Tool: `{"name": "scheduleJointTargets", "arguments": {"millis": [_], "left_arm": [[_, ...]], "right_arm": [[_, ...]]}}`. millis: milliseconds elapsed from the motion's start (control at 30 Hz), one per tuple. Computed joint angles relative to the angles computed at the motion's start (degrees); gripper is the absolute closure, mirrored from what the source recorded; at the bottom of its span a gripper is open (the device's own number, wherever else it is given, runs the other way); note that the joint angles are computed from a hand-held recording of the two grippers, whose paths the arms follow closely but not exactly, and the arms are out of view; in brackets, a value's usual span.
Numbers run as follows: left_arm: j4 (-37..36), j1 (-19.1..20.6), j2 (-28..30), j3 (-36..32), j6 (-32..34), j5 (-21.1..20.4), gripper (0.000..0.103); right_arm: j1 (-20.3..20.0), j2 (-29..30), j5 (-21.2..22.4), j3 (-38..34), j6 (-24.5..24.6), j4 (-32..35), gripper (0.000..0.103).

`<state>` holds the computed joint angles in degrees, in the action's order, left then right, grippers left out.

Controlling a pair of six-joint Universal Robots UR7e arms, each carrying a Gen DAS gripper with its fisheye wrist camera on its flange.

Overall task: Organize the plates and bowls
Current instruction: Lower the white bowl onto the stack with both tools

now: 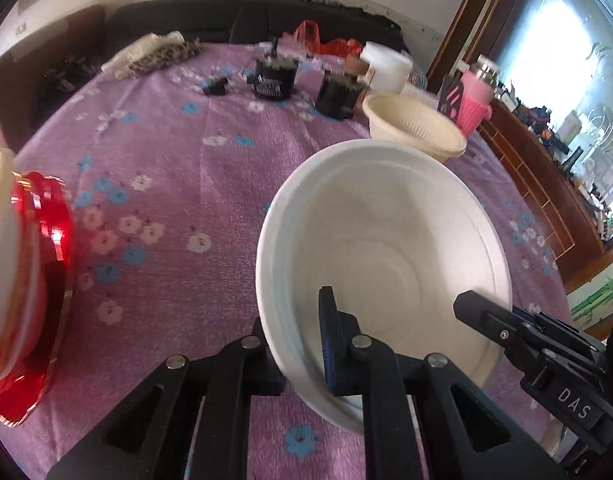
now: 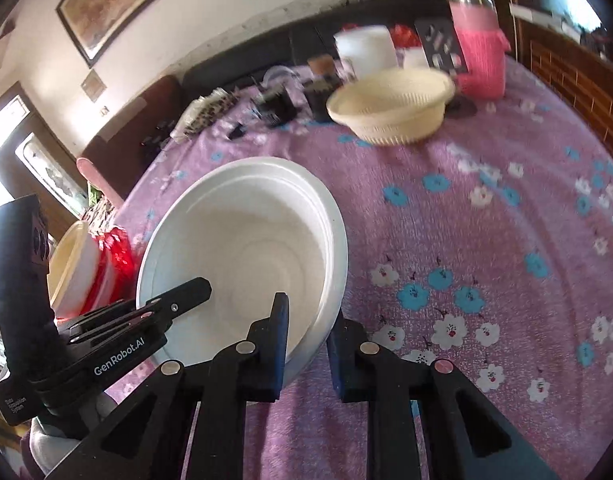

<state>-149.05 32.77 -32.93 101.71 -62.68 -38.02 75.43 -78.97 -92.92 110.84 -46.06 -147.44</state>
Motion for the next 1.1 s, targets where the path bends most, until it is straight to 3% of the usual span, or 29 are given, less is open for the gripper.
{"name": "scheduleJointTargets", "arguments": {"millis": [167,367,567,633,767,933,1100], "left_arm": [[3.7,-4.2,-3.5,3.0,-5.1,5.0,0.09],[13.4,-8.9,-11.1,8.7,-16.8,10.4,0.089],[35.9,-12.4,-20.5,13.2,-38.4,13.5,0.088],[45.9,-13.0,-24.0,14.1,-47.2,13.4,0.088],[57.2,-13.0,-28.6,15.5,-56.7,11.7,0.088],[64.3,-11.3,-30.8,16.1,-60.9,10.7,0.088],[60.9,-8.6,-32.8,18.6,-57.8,10.1,0.088]], "right_arm": [[2.0,-4.0,1.8,3.5,-2.4,-2.8,0.083],[5.9,-7.9,4.9,6.6,-2.8,-1.9,0.083],[12.2,-7.6,5.0,9.3,-1.3,-2.1,0.083],[14.6,-6.2,4.2,9.9,-0.4,-2.4,0.083],[18.8,-2.0,2.0,10.3,1.4,-3.5,0.083],[22.7,3.3,-1.8,11.5,3.0,-8.1,0.083],[24.5,7.7,-5.1,11.0,4.2,-11.0,0.083]]}}
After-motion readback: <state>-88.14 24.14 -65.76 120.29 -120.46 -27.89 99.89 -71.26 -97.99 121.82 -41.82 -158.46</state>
